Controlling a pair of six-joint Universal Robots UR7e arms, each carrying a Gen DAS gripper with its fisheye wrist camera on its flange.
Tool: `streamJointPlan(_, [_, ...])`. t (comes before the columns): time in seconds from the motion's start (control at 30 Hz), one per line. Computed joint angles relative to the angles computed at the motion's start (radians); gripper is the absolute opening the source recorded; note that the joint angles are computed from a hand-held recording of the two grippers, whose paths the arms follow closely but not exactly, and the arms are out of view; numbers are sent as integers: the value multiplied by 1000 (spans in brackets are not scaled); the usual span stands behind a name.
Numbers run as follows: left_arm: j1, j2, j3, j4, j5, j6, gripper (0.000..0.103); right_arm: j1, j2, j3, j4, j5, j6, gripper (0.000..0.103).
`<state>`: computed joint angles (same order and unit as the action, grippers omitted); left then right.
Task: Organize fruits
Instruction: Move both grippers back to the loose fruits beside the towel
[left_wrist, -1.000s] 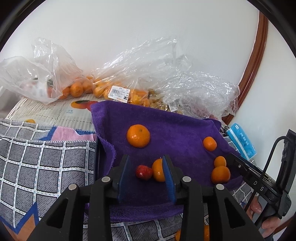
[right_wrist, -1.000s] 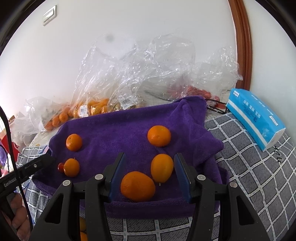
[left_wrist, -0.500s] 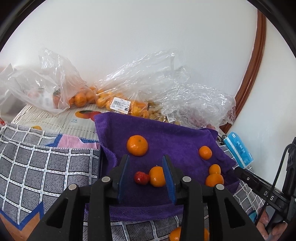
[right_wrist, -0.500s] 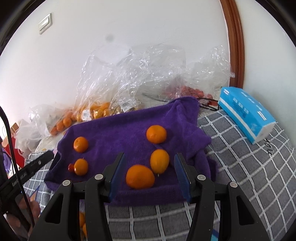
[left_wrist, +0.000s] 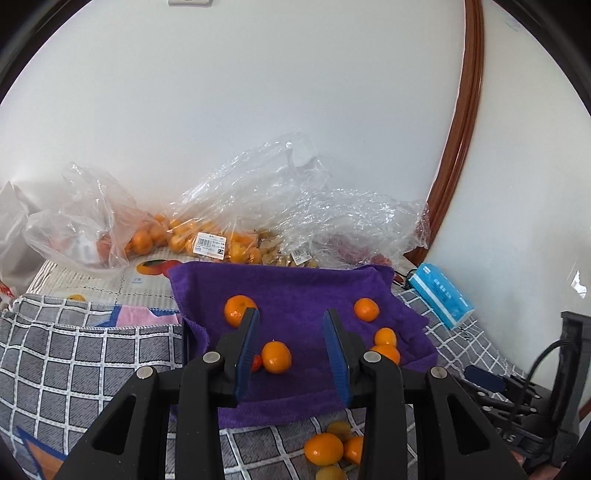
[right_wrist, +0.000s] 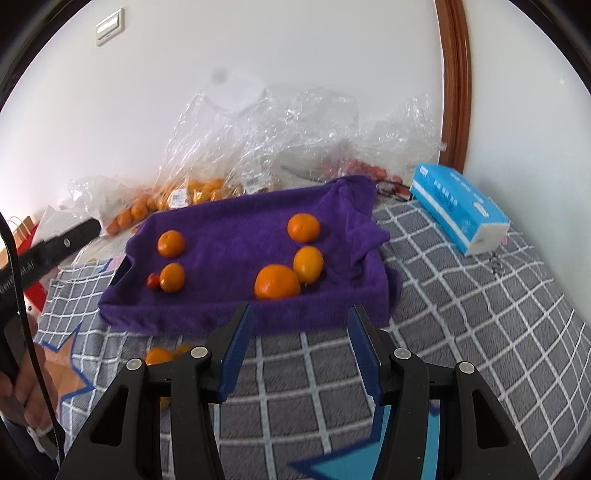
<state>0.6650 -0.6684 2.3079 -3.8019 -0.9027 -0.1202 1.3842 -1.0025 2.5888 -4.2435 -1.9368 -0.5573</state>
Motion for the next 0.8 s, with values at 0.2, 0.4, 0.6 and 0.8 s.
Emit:
streamJointPlan(0.2, [-5,-62,70,127,13,-85,34,18,42,0,-23,-38,17,54])
streamJointPlan(0.4, [47,-82,139,177,4,-143,34,7,142,-22,-68,-7,22,54])
streamJointPlan(0.6, [83,-91,169,188,-3,-167,34,26,202,-57,-48,-22,29,54])
streamJointPlan(0.8, [114,-75,169,173,-1,-164,36,47,223,-94,12,-50,42,55])
